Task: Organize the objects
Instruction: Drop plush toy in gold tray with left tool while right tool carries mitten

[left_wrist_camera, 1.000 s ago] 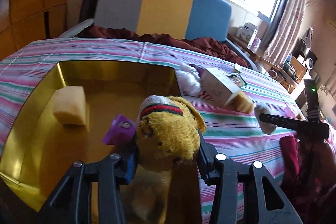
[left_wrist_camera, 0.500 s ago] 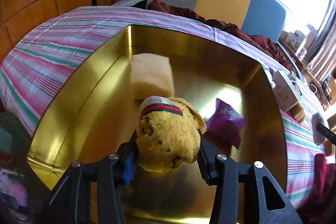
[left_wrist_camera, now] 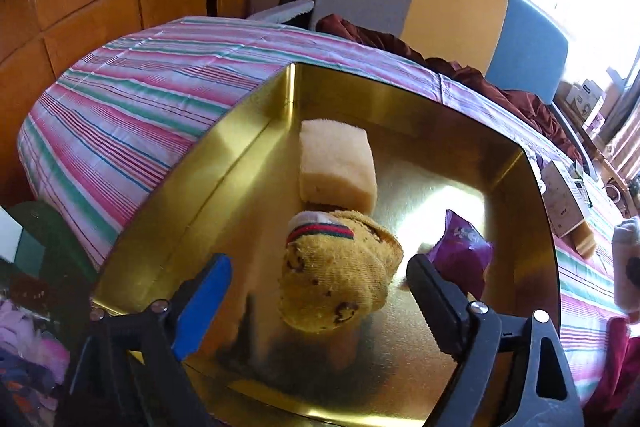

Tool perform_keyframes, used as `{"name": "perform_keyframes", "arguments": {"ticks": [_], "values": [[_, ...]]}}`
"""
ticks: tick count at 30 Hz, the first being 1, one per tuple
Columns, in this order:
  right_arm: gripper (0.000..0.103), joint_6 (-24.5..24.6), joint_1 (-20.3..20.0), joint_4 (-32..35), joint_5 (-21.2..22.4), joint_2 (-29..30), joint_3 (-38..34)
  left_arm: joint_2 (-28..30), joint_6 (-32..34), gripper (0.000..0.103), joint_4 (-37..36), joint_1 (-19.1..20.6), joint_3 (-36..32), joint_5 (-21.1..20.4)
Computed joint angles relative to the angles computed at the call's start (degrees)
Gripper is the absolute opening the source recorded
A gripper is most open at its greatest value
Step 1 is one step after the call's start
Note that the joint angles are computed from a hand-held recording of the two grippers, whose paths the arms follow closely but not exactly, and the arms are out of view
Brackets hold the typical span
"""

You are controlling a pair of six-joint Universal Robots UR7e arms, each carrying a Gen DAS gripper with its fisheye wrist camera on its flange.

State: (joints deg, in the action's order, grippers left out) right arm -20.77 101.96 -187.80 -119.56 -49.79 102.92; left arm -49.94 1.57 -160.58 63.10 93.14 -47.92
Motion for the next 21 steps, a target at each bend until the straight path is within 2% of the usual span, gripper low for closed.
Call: {"name": "perform_keyframes", "arguments": {"ticks": [2, 4, 9, 16, 21], "values": [[0.054, 0.4, 1.0, 2.2, 1.5, 1.3, -1.4, -0.4, 0.3, 0.093, -1.8, -0.1, 0.3, 0.3], [0.054, -0.1, 2.2, 3.9, 2.1, 3.0, -2.9, -1.0, 0.0, 0.1, -3.5, -0.2, 0.6, 0.8], [0.054, -2.8, 5.3, 9.9, -1.4, 8.9, -8.7, -2.5, -0.5, 0.101, -6.0, -0.1, 0.8, 0.6], [0.054, 0.0, 6.4, 20.7, -4.0, 14.8, -16.0, -4.0, 0.0, 0.102, -6.4, 0.1, 0.9, 0.5], [0.055, 2.8, 6.1, 25.8, -5.0, 17.2, -19.6, -5.1, -1.5, 0.102, -5.7, 0.6, 1.5, -0.2]]}}
